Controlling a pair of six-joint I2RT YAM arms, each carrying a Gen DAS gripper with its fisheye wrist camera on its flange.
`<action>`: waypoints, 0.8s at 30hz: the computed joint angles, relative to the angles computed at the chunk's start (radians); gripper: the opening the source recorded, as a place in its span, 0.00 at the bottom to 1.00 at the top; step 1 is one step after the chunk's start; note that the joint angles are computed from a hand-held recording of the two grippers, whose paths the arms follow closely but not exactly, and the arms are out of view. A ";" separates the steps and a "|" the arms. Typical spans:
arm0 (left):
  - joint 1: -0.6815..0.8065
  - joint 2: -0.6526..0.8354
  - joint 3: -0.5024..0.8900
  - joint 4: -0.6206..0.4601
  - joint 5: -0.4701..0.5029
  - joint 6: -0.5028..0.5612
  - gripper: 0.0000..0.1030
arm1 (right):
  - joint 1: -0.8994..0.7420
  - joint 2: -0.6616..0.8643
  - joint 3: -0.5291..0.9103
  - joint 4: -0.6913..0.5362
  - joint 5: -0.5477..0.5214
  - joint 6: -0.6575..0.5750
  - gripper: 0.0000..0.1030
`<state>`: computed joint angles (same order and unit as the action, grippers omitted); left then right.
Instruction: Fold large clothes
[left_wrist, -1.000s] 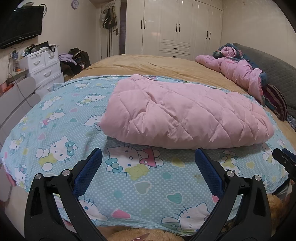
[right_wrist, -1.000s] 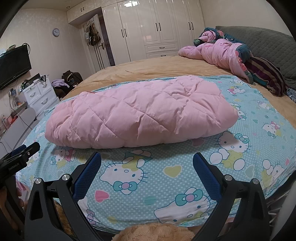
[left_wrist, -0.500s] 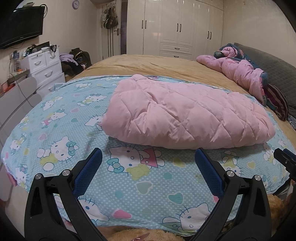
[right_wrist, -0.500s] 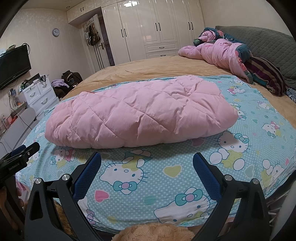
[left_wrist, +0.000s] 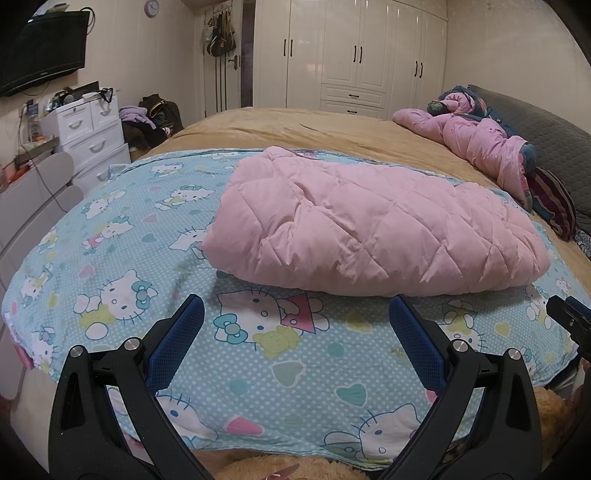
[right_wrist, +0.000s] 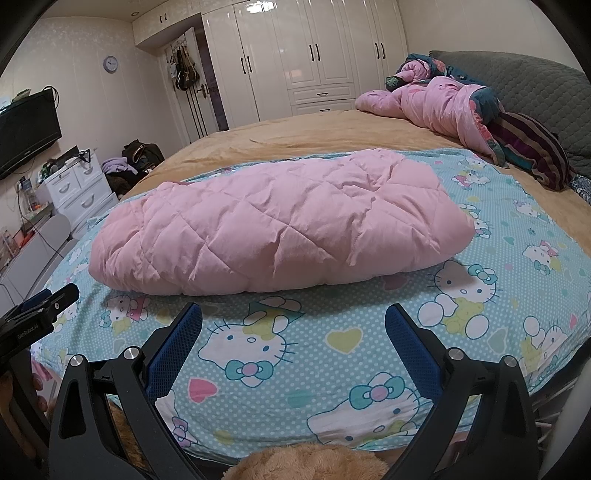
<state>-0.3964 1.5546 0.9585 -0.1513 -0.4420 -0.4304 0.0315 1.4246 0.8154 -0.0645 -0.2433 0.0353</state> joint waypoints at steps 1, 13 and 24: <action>0.001 0.000 -0.001 0.005 0.003 0.001 0.91 | -0.001 -0.001 0.000 -0.001 -0.001 0.000 0.96; -0.022 0.024 0.028 -0.031 -0.053 -0.007 0.91 | 0.000 -0.002 0.000 -0.002 0.005 -0.003 0.96; 0.014 -0.003 0.010 -0.022 0.011 -0.036 0.91 | -0.072 -0.019 -0.017 0.020 -0.079 0.055 0.96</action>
<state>-0.3825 1.5519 0.9683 -0.1736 -0.4307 -0.4663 -0.0402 1.4054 0.7988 -0.0443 -0.3220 0.0904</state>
